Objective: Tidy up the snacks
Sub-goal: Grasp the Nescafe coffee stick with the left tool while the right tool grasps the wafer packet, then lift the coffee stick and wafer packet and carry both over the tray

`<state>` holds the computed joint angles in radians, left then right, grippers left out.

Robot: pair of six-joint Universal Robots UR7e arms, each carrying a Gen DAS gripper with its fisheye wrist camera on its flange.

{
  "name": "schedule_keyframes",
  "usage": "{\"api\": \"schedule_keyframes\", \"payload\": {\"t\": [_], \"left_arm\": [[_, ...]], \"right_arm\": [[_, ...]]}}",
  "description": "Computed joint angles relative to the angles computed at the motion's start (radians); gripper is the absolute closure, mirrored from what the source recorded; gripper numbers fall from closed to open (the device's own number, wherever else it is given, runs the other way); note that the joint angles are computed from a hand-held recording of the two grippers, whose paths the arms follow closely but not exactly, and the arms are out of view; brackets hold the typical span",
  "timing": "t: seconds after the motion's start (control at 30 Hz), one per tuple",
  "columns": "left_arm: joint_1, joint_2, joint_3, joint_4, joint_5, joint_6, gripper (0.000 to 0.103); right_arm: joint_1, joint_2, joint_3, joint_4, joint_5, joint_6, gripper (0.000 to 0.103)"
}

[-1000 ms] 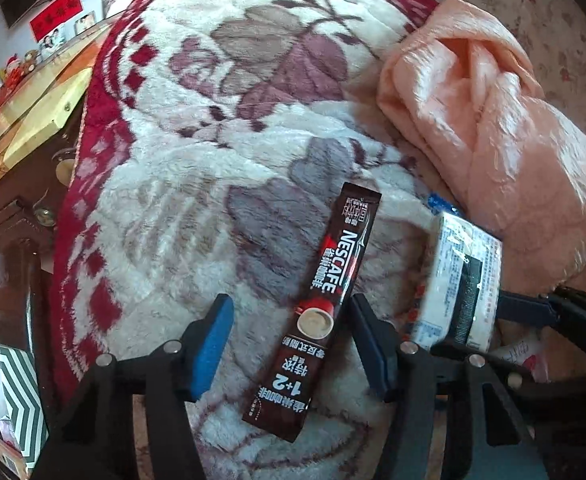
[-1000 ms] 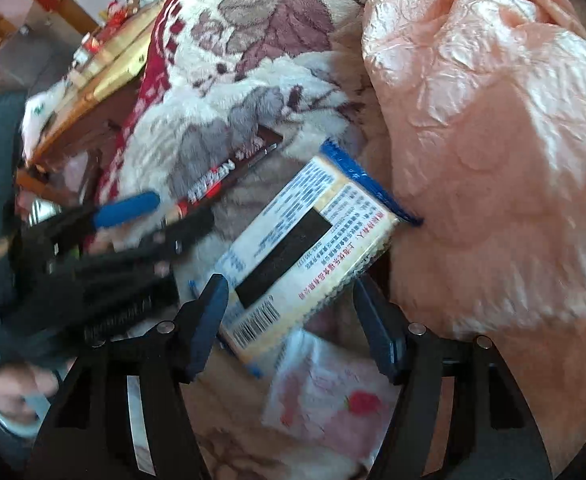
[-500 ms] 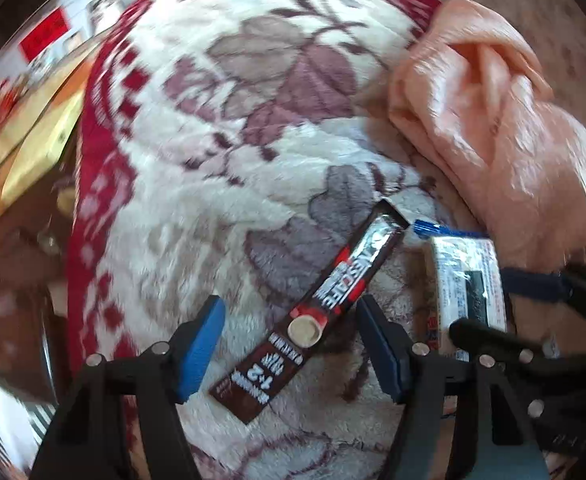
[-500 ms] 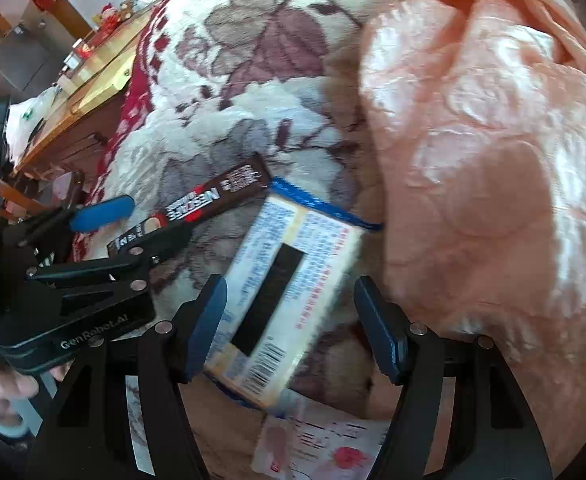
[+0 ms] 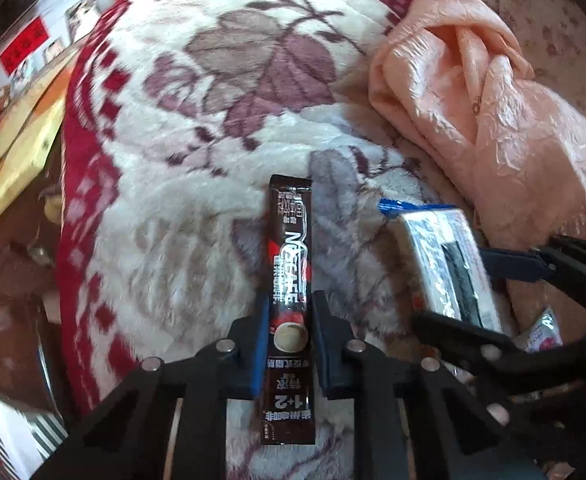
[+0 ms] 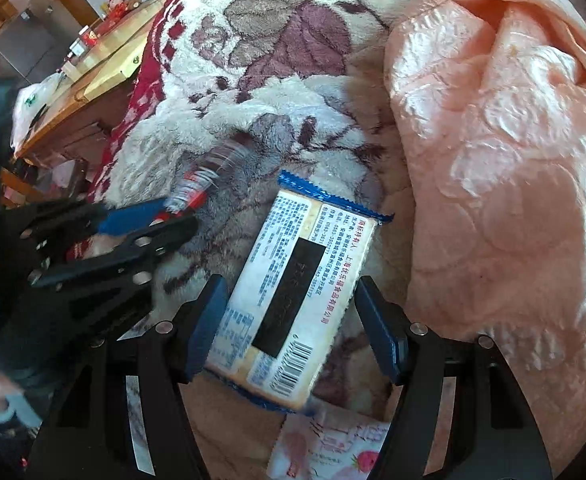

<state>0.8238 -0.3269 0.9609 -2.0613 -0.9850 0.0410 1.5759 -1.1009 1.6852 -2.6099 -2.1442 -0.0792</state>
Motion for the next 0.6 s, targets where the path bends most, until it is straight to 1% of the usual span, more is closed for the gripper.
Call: {"api": "schedule_keyframes", "payload": {"t": [0.1,0.17,0.23,0.33,0.47,0.6], "left_arm": [[0.006,-0.051,0.071,-0.032,-0.011,-0.072,0.083],[0.008,-0.090,0.124,-0.060,-0.015,-0.115,0.083],[0.002,-0.128,0.188,-0.092,0.014,-0.170,0.083],[-0.006,-0.187,0.275,-0.134,0.019,-0.222,0.083],[-0.022,-0.248,0.377,-0.181,0.034,-0.272,0.083],[-0.045,-0.320,0.489,-0.216,0.067,-0.311,0.083]], "right_arm": [[0.001,0.030,-0.023,0.004,-0.025,-0.058,0.036],[-0.005,0.023,-0.006,-0.027,-0.010,-0.096,0.037],[-0.009,0.005,0.007,-0.019,0.009,-0.093,0.040],[-0.007,-0.030,0.046,-0.035,0.037,-0.106,0.045],[0.014,-0.070,0.104,-0.042,0.042,-0.116,0.047],[0.034,-0.105,0.158,-0.060,0.059,-0.123,0.048]]}}
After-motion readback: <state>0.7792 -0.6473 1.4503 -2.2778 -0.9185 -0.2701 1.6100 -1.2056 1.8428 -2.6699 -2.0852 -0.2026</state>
